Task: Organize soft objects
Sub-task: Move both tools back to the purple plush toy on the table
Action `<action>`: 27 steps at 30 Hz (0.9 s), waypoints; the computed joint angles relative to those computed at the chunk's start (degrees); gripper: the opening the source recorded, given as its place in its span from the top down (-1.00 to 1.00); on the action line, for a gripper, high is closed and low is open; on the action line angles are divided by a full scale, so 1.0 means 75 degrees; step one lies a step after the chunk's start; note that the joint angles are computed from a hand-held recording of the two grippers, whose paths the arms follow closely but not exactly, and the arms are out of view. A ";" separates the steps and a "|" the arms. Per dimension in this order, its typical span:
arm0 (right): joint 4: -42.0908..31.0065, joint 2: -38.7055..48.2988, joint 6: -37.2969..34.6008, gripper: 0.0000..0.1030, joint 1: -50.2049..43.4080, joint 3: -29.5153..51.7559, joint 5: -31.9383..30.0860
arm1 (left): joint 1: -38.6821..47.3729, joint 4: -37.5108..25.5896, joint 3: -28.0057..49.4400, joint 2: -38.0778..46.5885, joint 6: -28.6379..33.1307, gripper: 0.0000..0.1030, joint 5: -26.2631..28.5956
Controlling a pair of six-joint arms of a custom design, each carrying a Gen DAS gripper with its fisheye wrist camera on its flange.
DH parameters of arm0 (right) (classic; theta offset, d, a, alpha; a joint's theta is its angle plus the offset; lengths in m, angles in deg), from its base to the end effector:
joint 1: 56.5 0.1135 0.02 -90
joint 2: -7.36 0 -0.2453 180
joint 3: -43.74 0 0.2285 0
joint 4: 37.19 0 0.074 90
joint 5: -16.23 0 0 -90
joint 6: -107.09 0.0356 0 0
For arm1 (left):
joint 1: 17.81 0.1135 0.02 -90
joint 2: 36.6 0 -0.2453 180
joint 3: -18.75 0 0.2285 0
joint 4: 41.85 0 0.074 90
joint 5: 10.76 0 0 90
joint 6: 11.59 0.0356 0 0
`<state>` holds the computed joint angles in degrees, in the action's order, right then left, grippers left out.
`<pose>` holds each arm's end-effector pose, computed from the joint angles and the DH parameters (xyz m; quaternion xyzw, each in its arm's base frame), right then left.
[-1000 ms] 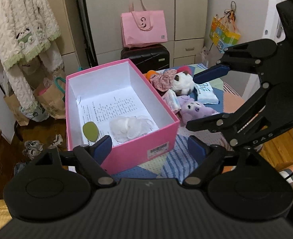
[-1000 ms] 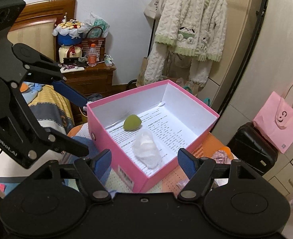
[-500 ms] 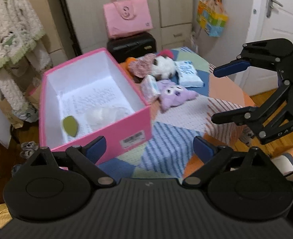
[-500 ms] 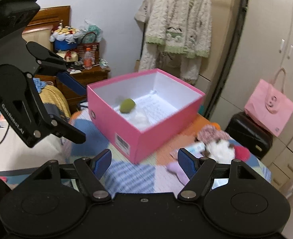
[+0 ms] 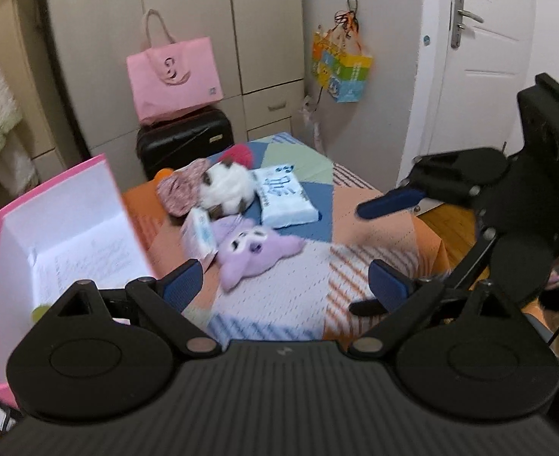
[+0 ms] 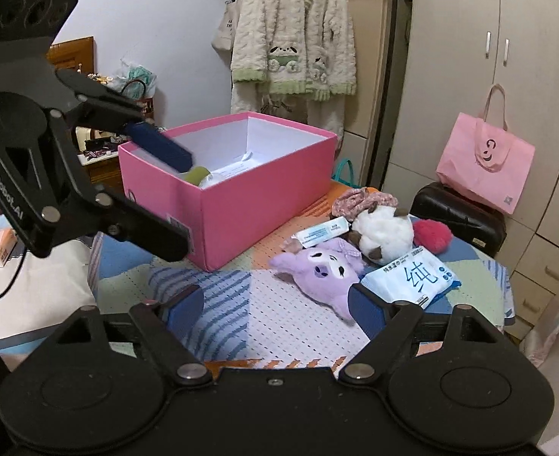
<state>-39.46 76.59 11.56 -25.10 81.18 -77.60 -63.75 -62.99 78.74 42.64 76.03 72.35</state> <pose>0.1848 0.1156 0.1611 -0.2944 0.8323 0.1337 0.4502 0.1931 -0.1934 0.2083 0.3128 0.8508 -0.1216 0.4044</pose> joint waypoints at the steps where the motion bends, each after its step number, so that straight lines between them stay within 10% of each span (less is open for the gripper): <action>1: 0.0347 0.0201 -0.0074 -0.68 -0.0124 -0.0100 -0.0165 | -0.0016 0.0213 0.0086 0.0268 -0.0035 -0.83 0.0010; 12: 0.4578 0.3890 -0.0366 -0.68 -0.1331 -0.0189 -0.1331 | 0.0407 0.0843 0.1414 0.2723 -0.0477 -0.81 0.0612; 27: 0.4009 0.5903 0.0007 -0.68 -0.1222 0.1575 -0.1004 | 0.0862 0.0892 0.2816 0.4830 -0.2074 -0.76 0.0370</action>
<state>-9.39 120.86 11.61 -34.27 92.99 -85.13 -57.29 -56.30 99.86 78.86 60.47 75.13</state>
